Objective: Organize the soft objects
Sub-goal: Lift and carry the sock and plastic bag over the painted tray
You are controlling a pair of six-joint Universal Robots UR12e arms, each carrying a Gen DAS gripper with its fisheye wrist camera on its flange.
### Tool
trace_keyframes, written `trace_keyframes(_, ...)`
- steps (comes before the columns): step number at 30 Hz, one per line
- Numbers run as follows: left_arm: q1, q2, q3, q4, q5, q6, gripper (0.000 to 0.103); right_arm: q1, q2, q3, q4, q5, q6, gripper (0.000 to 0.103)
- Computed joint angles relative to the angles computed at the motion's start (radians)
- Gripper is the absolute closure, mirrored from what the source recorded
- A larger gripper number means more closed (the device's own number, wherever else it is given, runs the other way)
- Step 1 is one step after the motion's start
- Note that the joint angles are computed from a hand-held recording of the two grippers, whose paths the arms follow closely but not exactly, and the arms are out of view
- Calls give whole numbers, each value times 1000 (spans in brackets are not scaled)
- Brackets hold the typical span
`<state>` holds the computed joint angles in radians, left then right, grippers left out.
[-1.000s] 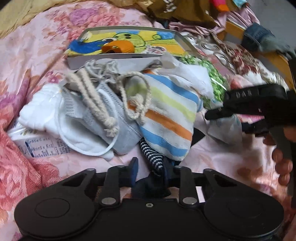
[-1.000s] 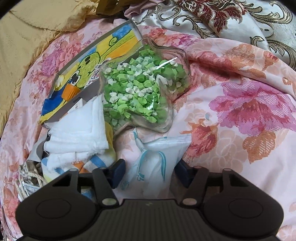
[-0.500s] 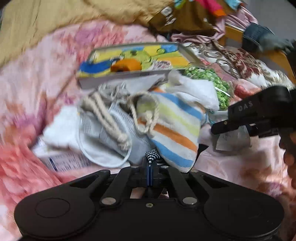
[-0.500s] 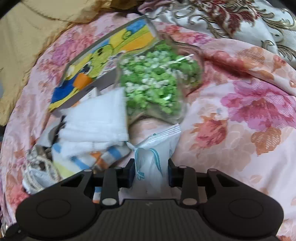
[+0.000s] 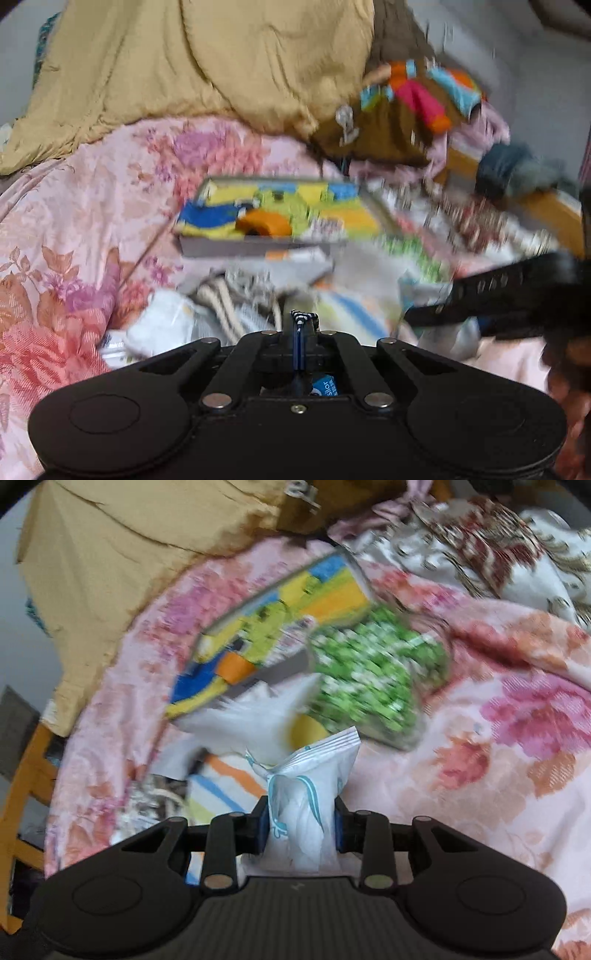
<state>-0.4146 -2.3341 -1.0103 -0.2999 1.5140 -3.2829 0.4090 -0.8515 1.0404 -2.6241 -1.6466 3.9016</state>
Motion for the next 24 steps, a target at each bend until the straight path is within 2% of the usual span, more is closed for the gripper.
trace_keyframes(3, 2, -2, -9, 84, -2, -26, 103, 4, 0, 8, -64, -2, -28, 68)
trace_keyframes(7, 6, -3, -10, 139, -11, -56, 103, 8, 8, 8, -142, -6, -62, 68)
trace_keyframes(13, 10, -4, -9, 166, -12, -107, 103, 15, 17, 7, -233, 6, -134, 67)
trace_keyframes(20, 16, -14, 8, 214, -40, -137, 103, 24, 29, -8, -277, 20, -206, 67)
trace_keyframes(24, 19, -34, 51, 218, -52, -138, 103, 27, 37, -22, -297, 7, -228, 67)
